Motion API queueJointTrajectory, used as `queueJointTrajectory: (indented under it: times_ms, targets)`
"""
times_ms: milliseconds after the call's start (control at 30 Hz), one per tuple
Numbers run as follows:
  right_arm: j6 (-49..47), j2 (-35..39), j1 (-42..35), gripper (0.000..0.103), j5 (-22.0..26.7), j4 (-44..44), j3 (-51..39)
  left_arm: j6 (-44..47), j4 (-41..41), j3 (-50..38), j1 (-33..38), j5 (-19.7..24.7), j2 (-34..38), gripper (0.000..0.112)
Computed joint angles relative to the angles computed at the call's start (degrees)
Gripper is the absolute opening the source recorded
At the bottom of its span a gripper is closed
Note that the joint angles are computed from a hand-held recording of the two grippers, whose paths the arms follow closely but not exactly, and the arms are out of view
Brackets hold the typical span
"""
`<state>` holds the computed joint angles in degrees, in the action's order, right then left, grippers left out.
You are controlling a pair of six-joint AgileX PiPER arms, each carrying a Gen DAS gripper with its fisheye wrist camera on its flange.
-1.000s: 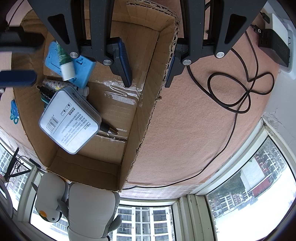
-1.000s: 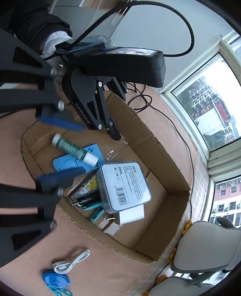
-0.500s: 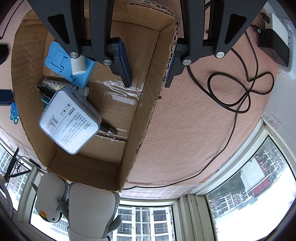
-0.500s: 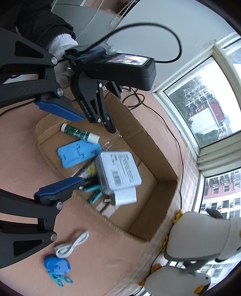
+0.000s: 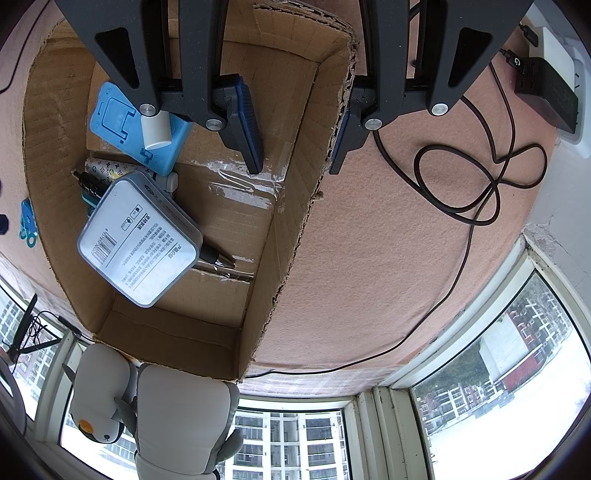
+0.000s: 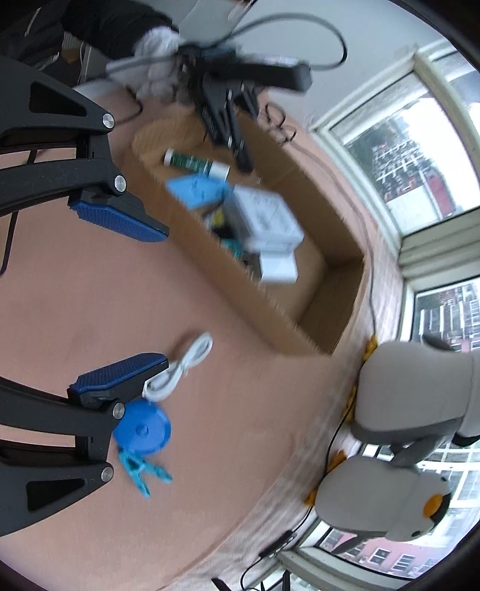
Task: Organize rigid objects
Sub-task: 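Return the right gripper and grasp the white USB cable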
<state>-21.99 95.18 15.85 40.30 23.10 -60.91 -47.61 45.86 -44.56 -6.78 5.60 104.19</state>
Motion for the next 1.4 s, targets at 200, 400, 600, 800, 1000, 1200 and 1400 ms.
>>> queueJointTrajectory:
  times_ms: [200, 400, 600, 800, 1000, 1200, 1400]
  targets:
    - [3.03, 5.79, 0.02, 0.059, -0.93, -6.13, -3.26, -0.49, 0.51, 0.03, -0.03, 0.00, 0.00, 0.038]
    - [5.71, 11.65, 0.62, 0.057, -0.51, -11.23, -8.10, -0.36, 0.31, -0.06, -0.05, 0.00, 0.06, 0.038]
    - [6.51, 16.64, 1.13, 0.041, 2.38, -14.19, -12.79, -0.65, 0.62, 0.07, -0.01, -0.07, -0.01, 0.038]
    - [5.93, 17.52, 1.16, 0.029, 3.10, -14.59, -13.34, -1.15, 1.13, 0.08, -0.03, -0.05, -0.01, 0.038]
    - [6.12, 16.46, 0.97, 0.020, 2.66, -14.17, -11.53, -1.66, 1.64, 0.01, -0.06, -0.05, 0.08, 0.038]
    - [7.46, 14.00, 0.47, 0.019, 0.00, -11.63, -7.57, -1.72, 1.66, 0.00, -0.08, -0.07, 0.11, 0.038]
    - [8.14, 7.88, 0.17, 0.019, -2.78, -9.65, -1.33, -1.80, 1.76, 0.02, -0.08, -0.04, 0.07, 0.038]
